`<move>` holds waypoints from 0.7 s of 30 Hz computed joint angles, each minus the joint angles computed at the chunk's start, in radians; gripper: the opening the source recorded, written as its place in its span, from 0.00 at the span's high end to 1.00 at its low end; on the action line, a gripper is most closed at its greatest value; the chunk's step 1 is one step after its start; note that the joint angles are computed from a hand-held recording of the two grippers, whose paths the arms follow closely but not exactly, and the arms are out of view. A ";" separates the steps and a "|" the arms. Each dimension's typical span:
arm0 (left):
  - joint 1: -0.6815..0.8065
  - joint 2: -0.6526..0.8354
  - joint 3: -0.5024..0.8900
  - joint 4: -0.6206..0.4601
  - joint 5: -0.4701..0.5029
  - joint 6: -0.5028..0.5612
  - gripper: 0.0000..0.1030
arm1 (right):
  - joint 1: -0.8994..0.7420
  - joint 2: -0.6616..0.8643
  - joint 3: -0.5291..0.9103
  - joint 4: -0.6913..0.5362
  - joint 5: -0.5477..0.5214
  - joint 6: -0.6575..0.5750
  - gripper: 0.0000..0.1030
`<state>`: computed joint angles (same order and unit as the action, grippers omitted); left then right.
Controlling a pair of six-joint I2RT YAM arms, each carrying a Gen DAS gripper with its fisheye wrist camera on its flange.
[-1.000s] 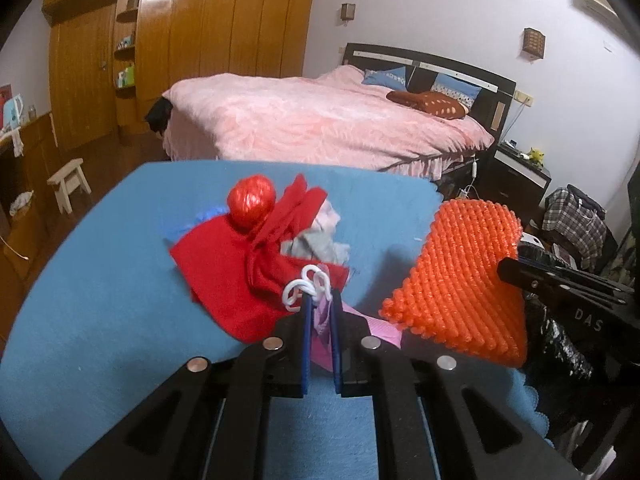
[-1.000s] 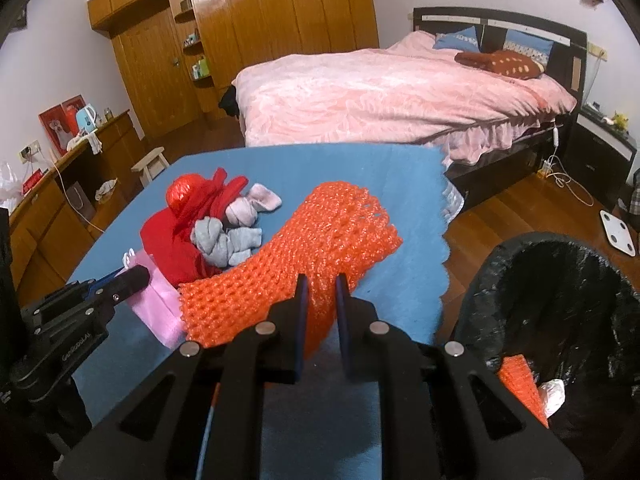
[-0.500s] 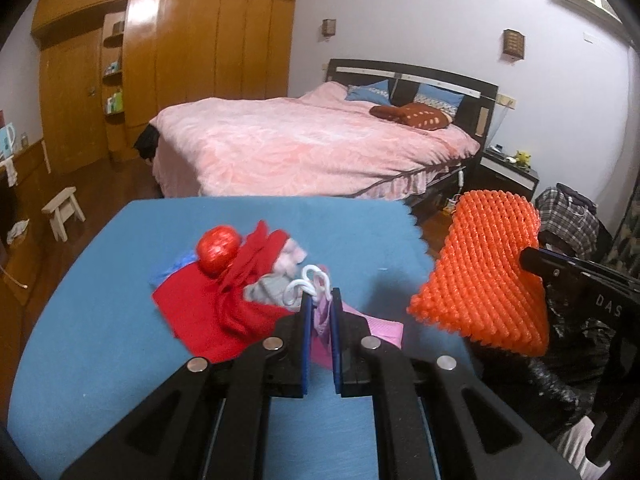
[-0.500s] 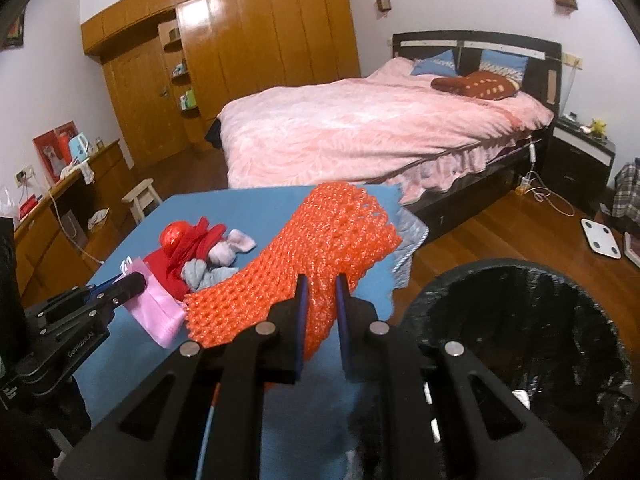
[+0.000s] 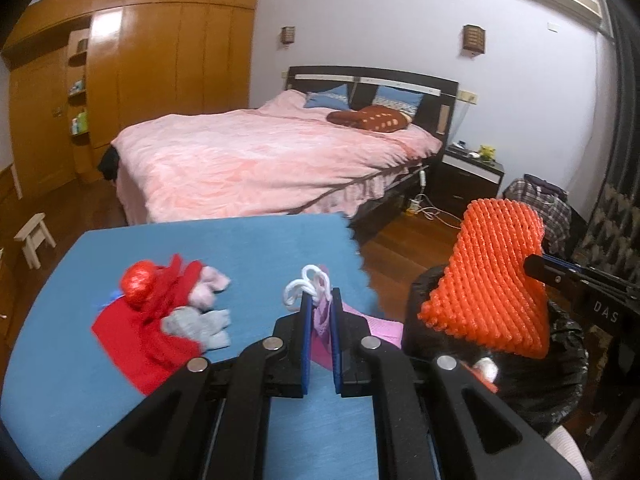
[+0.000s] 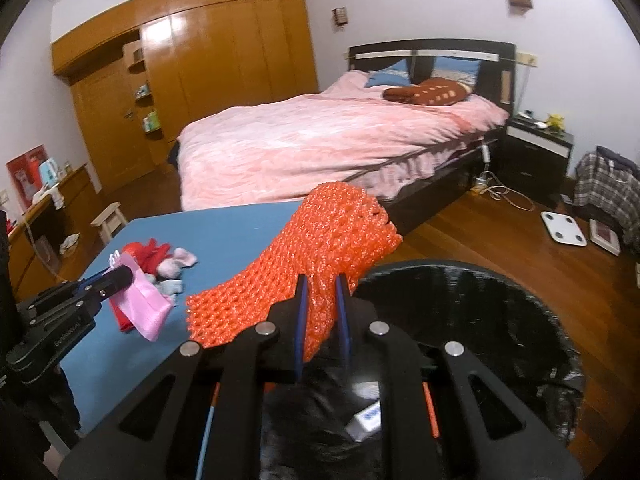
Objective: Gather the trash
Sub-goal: 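Carry the pink mask and orange mesh over the black bin and open both tools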
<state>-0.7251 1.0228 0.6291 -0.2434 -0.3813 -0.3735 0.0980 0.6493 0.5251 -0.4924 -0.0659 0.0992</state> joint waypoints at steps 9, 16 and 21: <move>-0.142 0.234 0.134 0.109 -0.009 -0.018 0.92 | -0.417 -0.034 -0.030 -0.057 -0.209 -0.200 0.87; -0.216 0.402 0.248 0.169 0.009 -0.008 0.92 | -0.675 0.003 -0.060 -0.055 -0.341 -0.341 0.87; -0.242 0.488 0.304 0.195 0.034 -0.009 0.92 | -0.769 0.036 -0.092 -0.040 -0.377 -0.404 0.87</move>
<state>-0.9675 1.5109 0.9335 -0.0485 -0.3476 -0.3820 -0.6712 0.6851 0.4332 -0.5326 -0.4432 -0.3044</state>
